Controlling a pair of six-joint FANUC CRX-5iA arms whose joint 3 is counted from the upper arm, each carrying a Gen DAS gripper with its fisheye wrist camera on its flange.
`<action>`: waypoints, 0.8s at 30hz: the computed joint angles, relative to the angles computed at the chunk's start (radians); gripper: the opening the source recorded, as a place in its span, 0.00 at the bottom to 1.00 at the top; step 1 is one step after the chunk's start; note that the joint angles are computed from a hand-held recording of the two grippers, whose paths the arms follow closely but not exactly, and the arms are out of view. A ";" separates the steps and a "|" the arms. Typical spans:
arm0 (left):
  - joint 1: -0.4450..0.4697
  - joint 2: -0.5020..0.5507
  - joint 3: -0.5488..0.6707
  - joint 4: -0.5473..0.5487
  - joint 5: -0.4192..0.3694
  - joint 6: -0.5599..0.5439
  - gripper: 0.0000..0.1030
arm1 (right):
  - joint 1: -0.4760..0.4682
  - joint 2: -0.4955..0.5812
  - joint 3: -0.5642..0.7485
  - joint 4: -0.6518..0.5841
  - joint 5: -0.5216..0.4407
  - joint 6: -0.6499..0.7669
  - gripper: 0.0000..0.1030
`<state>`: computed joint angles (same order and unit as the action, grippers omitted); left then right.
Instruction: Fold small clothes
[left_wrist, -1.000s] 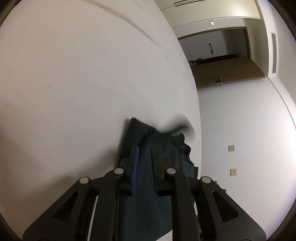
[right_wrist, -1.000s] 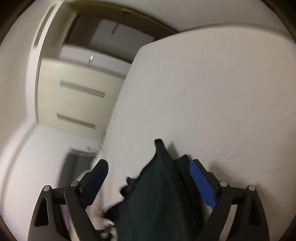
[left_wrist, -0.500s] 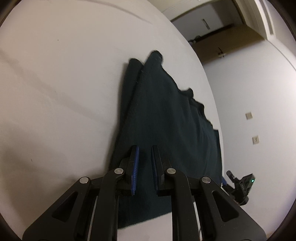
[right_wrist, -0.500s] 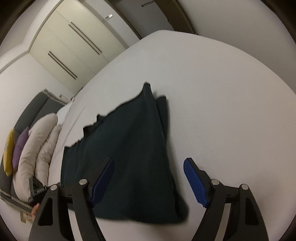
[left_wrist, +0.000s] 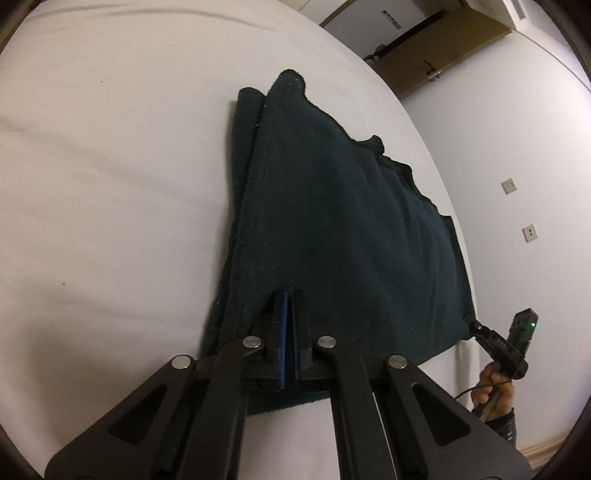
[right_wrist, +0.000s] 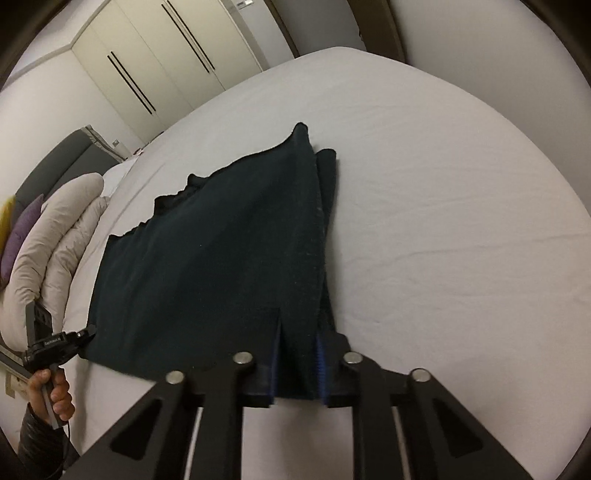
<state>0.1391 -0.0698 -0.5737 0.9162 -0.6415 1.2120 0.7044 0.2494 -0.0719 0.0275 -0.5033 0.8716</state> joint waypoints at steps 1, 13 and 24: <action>-0.002 0.001 0.002 -0.005 0.003 0.003 0.00 | 0.000 -0.003 -0.003 -0.002 0.003 -0.002 0.12; -0.017 -0.032 -0.026 -0.016 0.038 0.019 0.00 | -0.027 -0.012 0.002 -0.159 -0.003 0.096 0.11; -0.008 -0.083 -0.044 0.043 0.082 -0.048 0.74 | -0.031 -0.015 0.016 -0.229 0.009 0.157 0.27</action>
<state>0.1312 -0.1530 -0.6175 0.9590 -0.5593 1.1638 0.6738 0.2341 -0.0561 -0.2017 -0.4939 1.0283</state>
